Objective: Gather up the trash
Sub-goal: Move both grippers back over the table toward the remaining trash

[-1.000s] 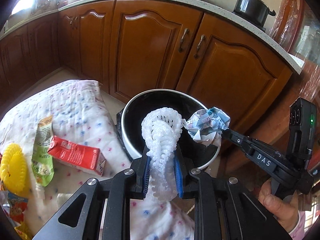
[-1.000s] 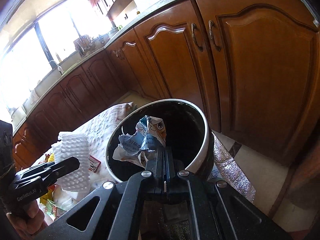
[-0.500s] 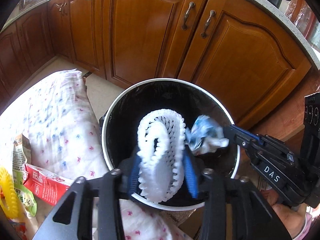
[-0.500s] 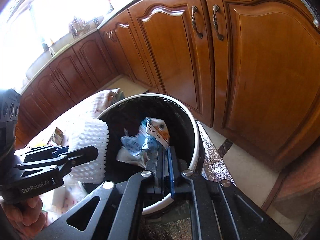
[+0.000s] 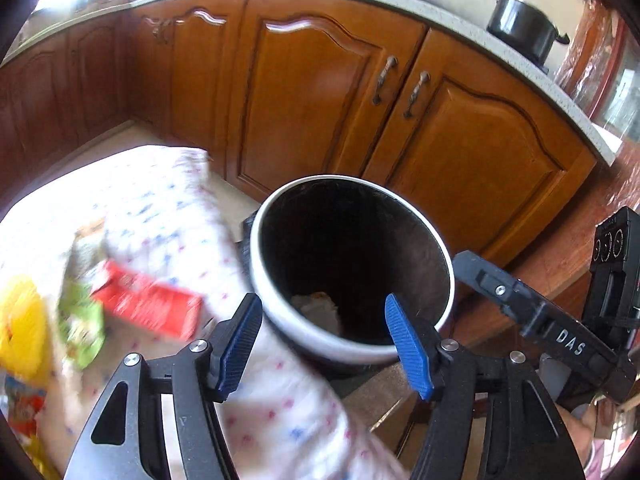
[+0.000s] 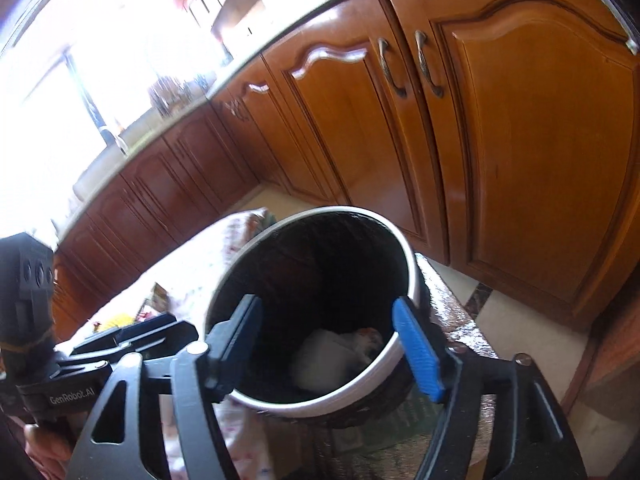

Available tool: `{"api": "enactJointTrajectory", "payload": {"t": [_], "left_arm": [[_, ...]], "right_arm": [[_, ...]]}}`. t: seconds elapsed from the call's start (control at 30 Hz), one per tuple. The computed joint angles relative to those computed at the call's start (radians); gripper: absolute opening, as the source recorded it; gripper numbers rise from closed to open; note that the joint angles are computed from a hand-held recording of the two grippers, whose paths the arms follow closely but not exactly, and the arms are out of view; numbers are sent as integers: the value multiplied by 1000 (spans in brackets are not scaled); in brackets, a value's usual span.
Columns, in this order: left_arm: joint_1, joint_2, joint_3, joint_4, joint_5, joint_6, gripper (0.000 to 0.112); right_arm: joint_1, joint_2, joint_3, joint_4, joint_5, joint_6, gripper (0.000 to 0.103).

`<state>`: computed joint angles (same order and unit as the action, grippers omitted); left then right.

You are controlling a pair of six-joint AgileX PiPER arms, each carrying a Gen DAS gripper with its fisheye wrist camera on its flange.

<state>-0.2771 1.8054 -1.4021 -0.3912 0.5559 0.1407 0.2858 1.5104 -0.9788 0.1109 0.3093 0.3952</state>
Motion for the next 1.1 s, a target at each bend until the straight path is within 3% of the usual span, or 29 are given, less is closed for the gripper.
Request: {"api": "enactJointTrajectory", "payload": {"t": [0.27, 0.37, 0.4, 0.57, 0.67, 0.83, 1.1], "left_arm": [[78, -222, 314, -114, -118, 96, 64], [104, -323, 396, -97, -113, 68, 64], [124, -377, 411, -80, -77, 50, 64], [231, -544, 554, -128, -52, 122, 64], [306, -644, 611, -148, -4, 146, 64], [497, -795, 676, -201, 145, 246, 64], [821, -923, 706, -287, 366, 421, 64]], "right_arm": [[127, -62, 76, -69, -69, 175, 79], [178, -60, 86, -102, -79, 237, 79], [193, -57, 86, -102, -82, 247, 79], [272, -35, 77, -147, -87, 334, 79], [315, -21, 64, -183, -91, 382, 79], [382, 27, 24, -198, -93, 405, 79], [461, 107, -50, -197, -73, 392, 79]]}}
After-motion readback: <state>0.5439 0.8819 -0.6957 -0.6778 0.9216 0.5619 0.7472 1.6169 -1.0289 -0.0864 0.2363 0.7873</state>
